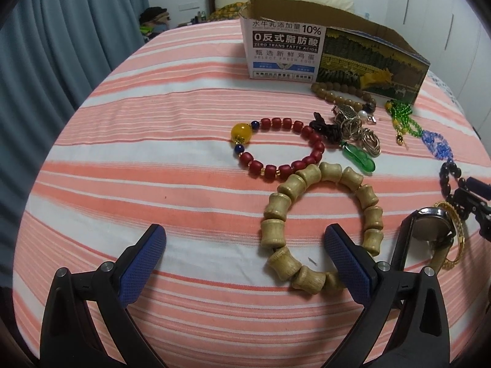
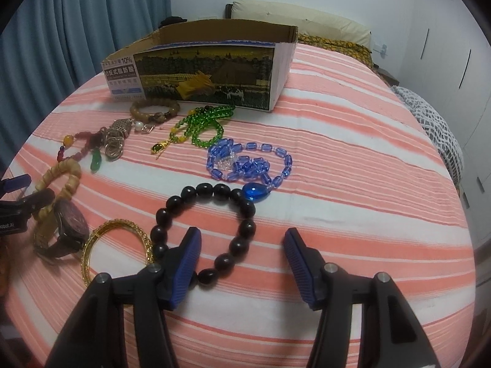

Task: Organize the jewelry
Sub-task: 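Grasp the wooden bead bracelet with the left tool while the right grasps the black bead bracelet, then carry both bracelets into the cardboard box and open both tools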

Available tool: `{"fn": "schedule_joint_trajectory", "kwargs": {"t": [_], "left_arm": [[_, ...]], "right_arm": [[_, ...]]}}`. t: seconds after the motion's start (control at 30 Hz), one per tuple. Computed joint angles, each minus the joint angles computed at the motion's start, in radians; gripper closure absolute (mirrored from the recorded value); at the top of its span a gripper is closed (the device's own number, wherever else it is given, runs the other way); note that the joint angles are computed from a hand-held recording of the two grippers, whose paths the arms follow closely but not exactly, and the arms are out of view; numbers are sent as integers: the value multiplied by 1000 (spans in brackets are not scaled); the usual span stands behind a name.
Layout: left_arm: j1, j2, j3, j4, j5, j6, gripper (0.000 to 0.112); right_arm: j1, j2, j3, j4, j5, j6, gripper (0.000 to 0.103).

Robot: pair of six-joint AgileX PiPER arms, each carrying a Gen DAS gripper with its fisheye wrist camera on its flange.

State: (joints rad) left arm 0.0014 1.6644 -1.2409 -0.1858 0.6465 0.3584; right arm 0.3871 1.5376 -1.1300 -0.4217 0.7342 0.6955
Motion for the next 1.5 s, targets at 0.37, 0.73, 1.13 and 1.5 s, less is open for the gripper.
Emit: {"fn": "schedule_joint_trajectory", "kwargs": {"t": [0.37, 0.73, 1.13, 1.5], "left_arm": [[0, 12, -72, -1, 130, 7, 41], [76, -51, -74, -263, 217, 213, 99], [171, -86, -218, -439, 405, 288, 100], [176, -21, -414, -462, 508, 273, 100]], "right_arm": [[0, 12, -39, 56, 32, -90, 88], [-41, -109, -49, 134, 73, -183, 90], [4, -180, -185, 114, 174, -243, 90], [27, -124, -352, 168, 234, -351, 91]]}}
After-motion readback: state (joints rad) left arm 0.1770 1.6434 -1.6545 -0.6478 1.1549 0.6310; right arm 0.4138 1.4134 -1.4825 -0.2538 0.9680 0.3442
